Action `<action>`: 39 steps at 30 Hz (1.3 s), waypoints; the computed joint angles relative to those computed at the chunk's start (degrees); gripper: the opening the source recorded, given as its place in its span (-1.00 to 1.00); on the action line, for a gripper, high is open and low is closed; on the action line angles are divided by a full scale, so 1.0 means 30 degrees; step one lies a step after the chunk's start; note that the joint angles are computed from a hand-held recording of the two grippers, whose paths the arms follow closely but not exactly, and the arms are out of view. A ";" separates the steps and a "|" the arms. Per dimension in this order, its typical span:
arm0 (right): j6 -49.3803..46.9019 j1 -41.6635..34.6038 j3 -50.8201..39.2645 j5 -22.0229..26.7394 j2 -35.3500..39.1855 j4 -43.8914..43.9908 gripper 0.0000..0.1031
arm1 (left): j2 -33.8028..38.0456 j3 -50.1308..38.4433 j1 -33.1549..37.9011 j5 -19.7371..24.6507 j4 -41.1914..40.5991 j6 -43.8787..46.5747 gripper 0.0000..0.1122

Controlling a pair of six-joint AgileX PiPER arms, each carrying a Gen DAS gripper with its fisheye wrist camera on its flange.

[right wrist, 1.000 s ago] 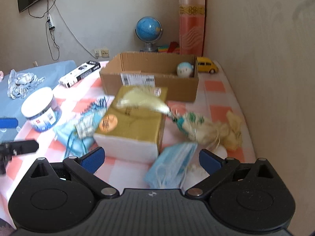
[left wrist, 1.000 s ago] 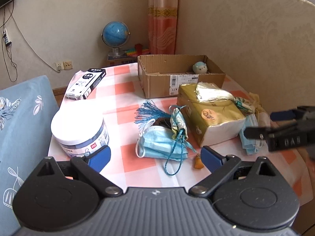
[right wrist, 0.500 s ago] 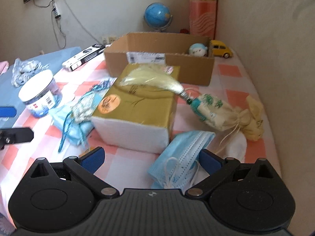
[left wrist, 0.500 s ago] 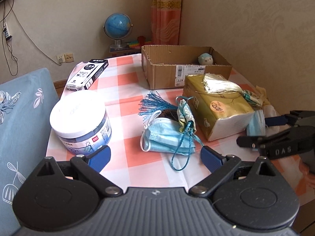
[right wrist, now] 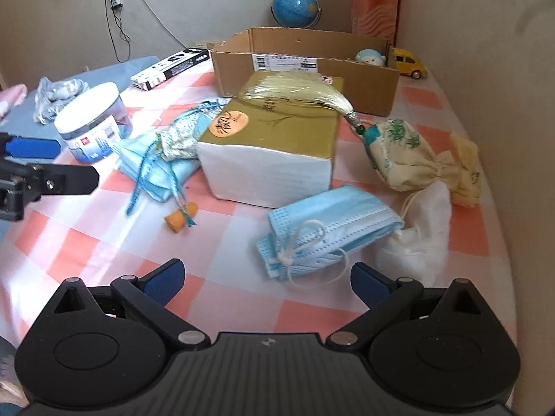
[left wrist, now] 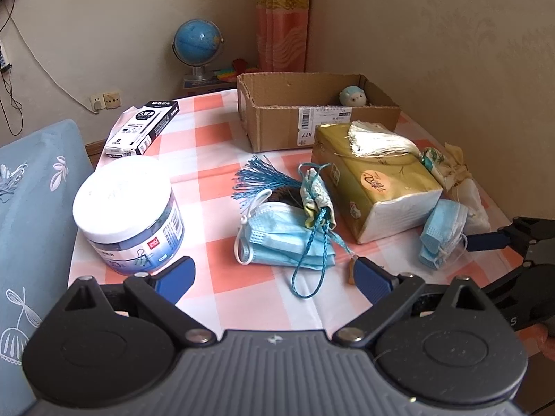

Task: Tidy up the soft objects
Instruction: 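Move the left gripper to the blue-tasseled cloth pouch and grasp it, then grasp the cream drawstring pouch with the right gripper while the left gripper holds the tasseled pouch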

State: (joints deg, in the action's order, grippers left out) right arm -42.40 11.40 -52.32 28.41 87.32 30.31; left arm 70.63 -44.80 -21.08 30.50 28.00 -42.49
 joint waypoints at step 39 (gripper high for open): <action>-0.0044 0.0679 0.2248 -0.3126 -0.0584 -0.0706 1.00 | 0.5431 -0.2800 0.0651 -0.3973 0.0880 0.2724 -0.59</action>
State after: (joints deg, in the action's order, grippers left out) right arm -42.53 13.44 -45.58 19.04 85.56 28.19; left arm 86.93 -53.20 -19.13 18.58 30.64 -34.32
